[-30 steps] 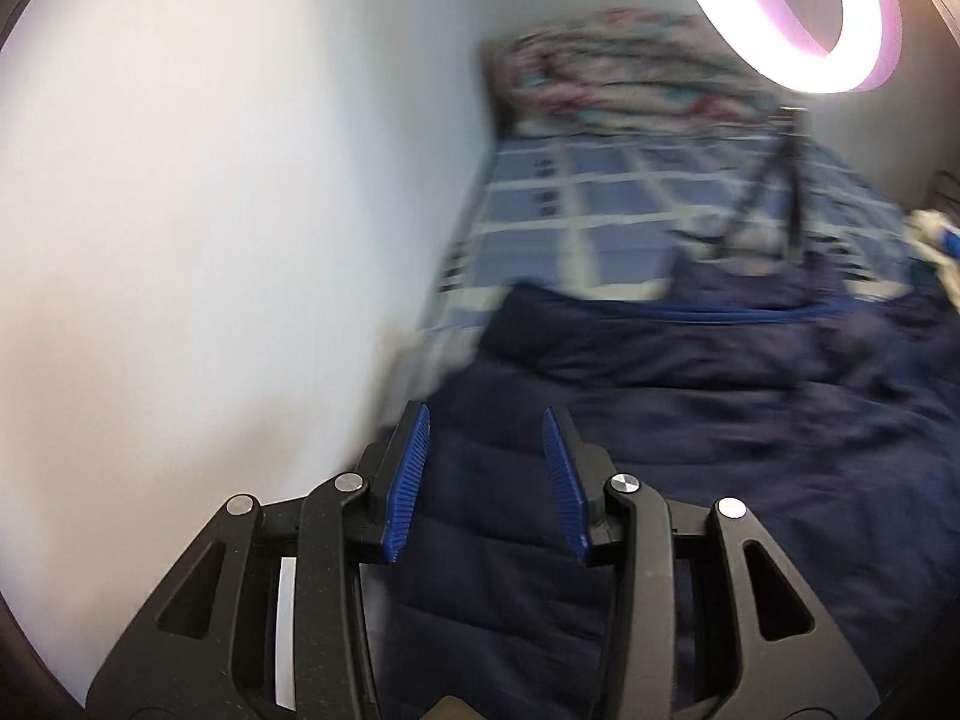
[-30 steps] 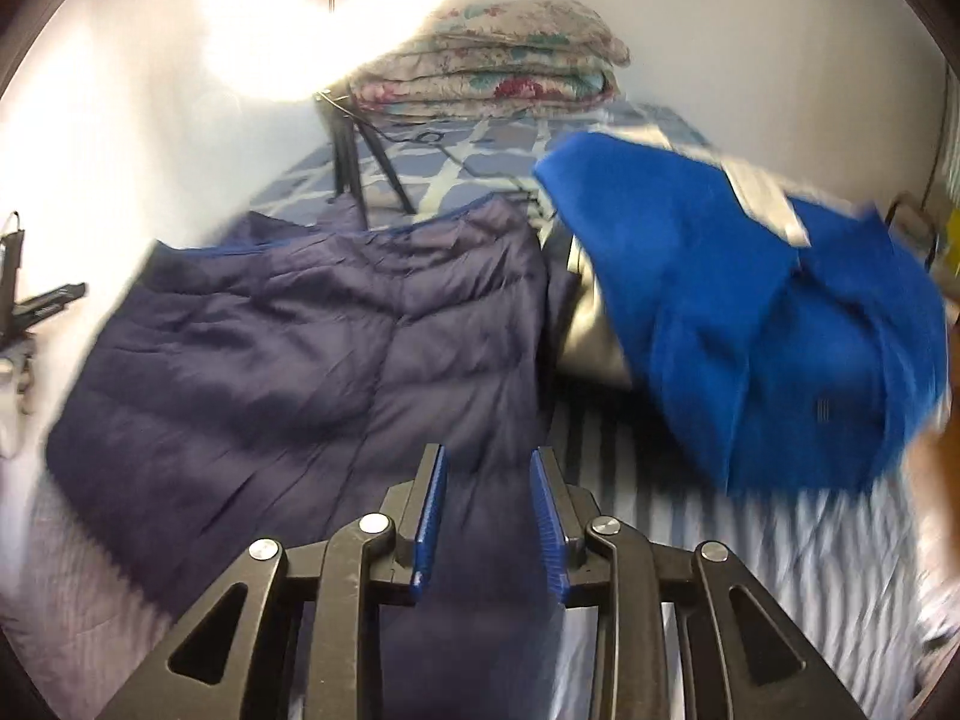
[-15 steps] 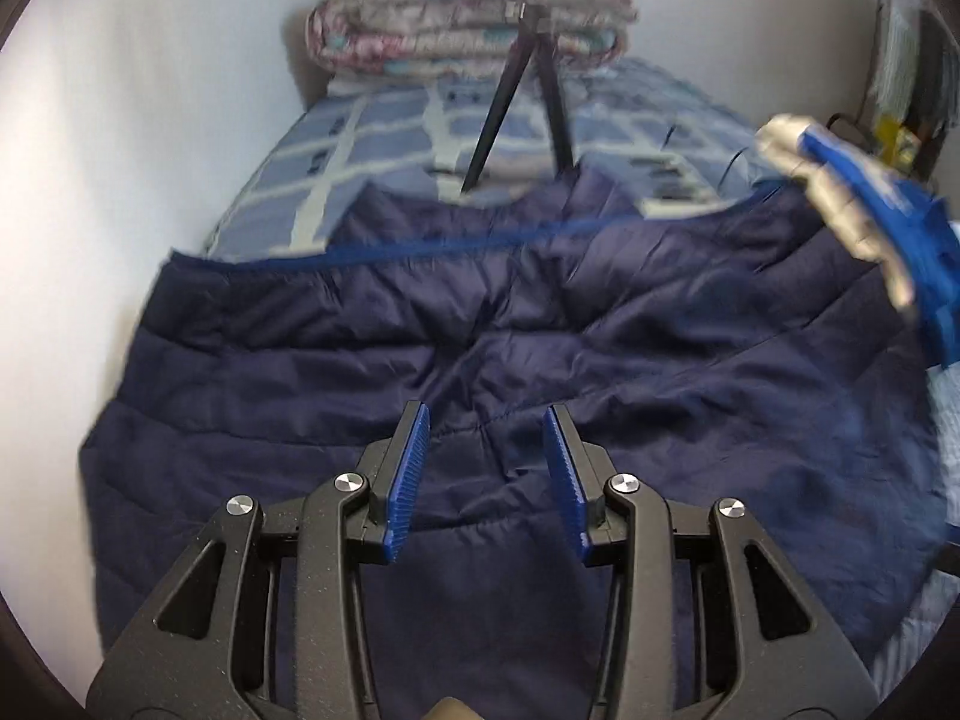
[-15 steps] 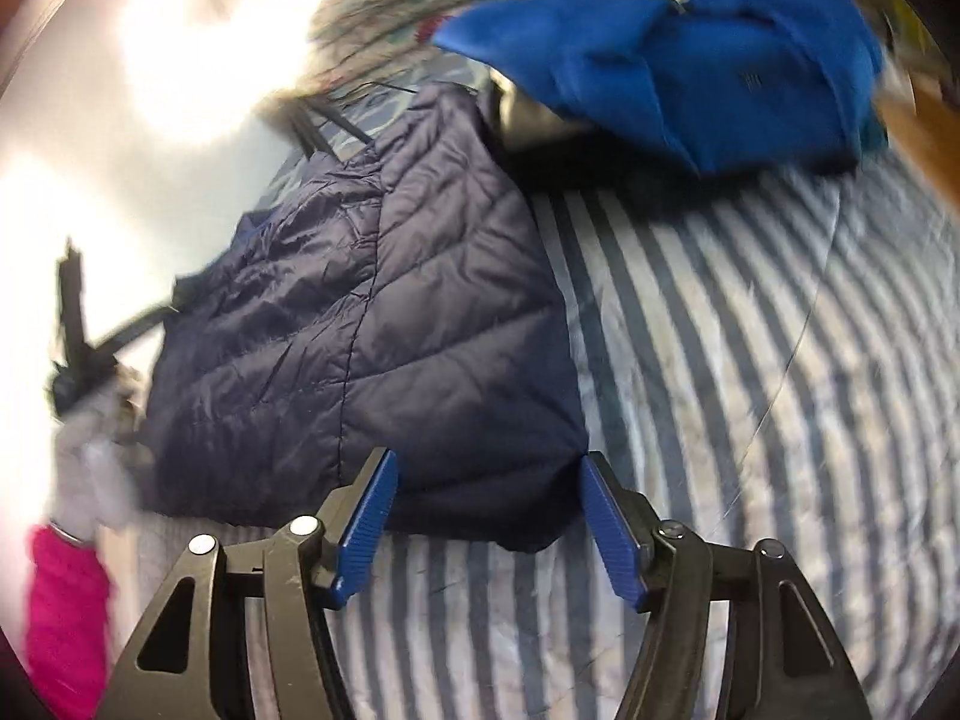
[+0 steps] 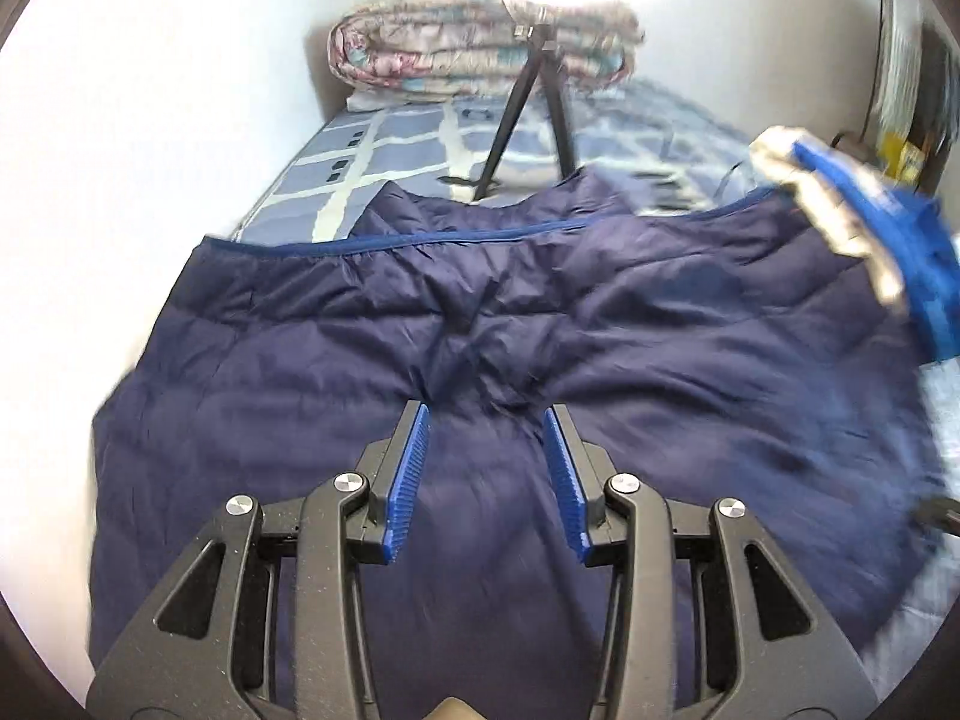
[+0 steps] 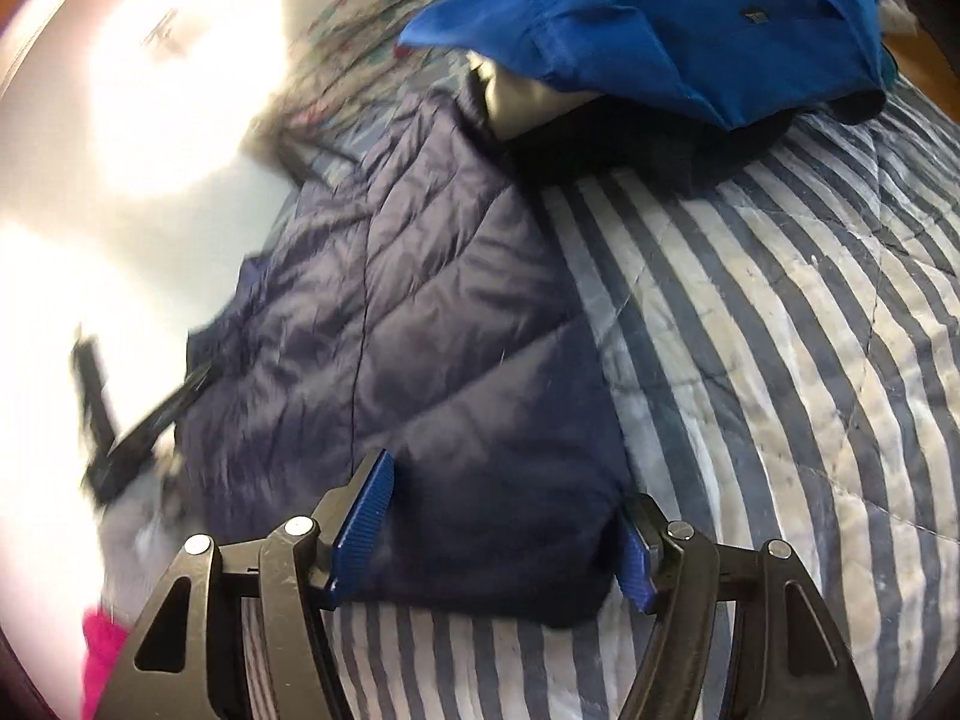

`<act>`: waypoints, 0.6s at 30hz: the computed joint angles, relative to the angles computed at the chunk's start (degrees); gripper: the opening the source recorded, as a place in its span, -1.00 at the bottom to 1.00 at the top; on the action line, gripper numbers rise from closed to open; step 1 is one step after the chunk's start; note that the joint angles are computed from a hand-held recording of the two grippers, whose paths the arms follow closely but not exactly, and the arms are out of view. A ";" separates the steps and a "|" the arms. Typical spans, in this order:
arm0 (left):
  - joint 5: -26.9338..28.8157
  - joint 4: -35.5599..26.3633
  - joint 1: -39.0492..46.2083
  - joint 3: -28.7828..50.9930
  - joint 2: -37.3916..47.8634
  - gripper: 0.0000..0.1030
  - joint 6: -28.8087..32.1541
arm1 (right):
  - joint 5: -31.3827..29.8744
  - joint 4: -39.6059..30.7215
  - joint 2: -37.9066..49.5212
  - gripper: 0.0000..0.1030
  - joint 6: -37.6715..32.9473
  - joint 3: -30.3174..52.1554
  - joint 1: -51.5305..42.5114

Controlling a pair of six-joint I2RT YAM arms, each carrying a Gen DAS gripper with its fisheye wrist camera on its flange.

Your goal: Fold large clothes

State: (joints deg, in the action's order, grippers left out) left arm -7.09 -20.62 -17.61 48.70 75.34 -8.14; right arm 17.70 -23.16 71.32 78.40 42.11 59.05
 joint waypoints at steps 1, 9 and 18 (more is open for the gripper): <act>1.23 -1.40 -0.39 -2.25 -3.74 -0.20 -1.31 | -0.35 -0.05 0.75 0.01 0.23 0.38 -0.38; -2.03 -0.08 -8.06 -12.21 -9.41 -0.20 -7.33 | 8.51 -14.65 6.56 -0.78 -3.76 15.17 4.33; -3.81 -20.07 -10.67 -6.64 -23.84 -0.20 -13.56 | 15.30 -30.40 16.18 -0.82 -10.55 37.45 7.93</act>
State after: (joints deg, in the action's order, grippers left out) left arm -10.90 -40.68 -28.28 42.07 51.50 -21.70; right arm 33.00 -53.57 87.50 67.84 79.55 66.97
